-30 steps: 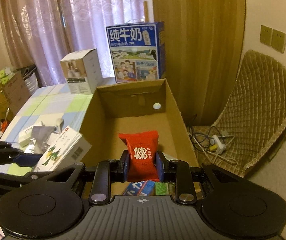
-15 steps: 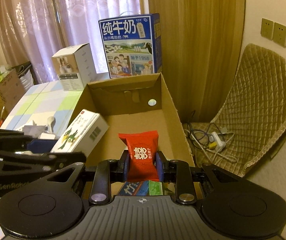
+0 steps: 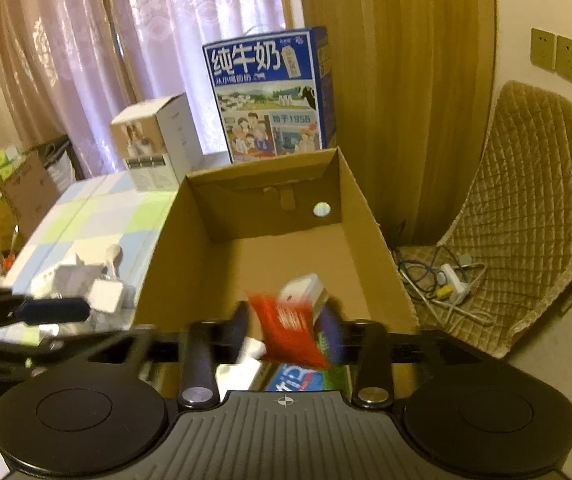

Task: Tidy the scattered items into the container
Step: 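Open both tools to drop the ointment box and red packet into the box, then withdraw both tools toward the silver foil bag and clear tray with white pad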

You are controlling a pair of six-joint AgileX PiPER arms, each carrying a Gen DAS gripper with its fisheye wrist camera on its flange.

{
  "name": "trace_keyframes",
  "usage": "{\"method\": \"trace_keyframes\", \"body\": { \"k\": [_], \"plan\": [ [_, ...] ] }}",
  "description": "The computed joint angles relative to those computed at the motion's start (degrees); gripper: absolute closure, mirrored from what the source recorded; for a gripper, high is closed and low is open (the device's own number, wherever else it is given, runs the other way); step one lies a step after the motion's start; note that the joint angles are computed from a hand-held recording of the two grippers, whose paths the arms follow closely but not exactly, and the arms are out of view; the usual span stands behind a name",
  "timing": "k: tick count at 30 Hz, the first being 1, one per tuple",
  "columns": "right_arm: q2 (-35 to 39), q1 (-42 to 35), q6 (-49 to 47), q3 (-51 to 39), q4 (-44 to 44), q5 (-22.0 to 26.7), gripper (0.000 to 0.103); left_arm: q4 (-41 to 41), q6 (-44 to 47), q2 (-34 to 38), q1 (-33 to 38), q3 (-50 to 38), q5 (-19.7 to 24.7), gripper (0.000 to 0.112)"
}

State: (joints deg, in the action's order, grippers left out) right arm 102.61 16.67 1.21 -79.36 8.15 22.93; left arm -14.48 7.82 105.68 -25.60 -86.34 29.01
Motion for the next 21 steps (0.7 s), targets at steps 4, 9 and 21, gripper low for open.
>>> {"method": "trace_keyframes", "body": {
  "k": [4,9,21],
  "plan": [
    [-2.0,0.6,2.2,2.3,-1.4,-1.1,0.04,0.1,0.0,-3.8,0.8,4.6,-1.4,0.03],
    [-5.5,2.1,6.5,6.6,-3.7,-1.4,0.029,2.1,-1.6,-8.5,0.9,10.8,-2.7,0.027],
    [-15.0,12.8,28.0,15.8,-21.5,-0.1,0.008,2.4,-2.4,-22.9,5.2,26.9,-2.5,0.015]
  ]
}}
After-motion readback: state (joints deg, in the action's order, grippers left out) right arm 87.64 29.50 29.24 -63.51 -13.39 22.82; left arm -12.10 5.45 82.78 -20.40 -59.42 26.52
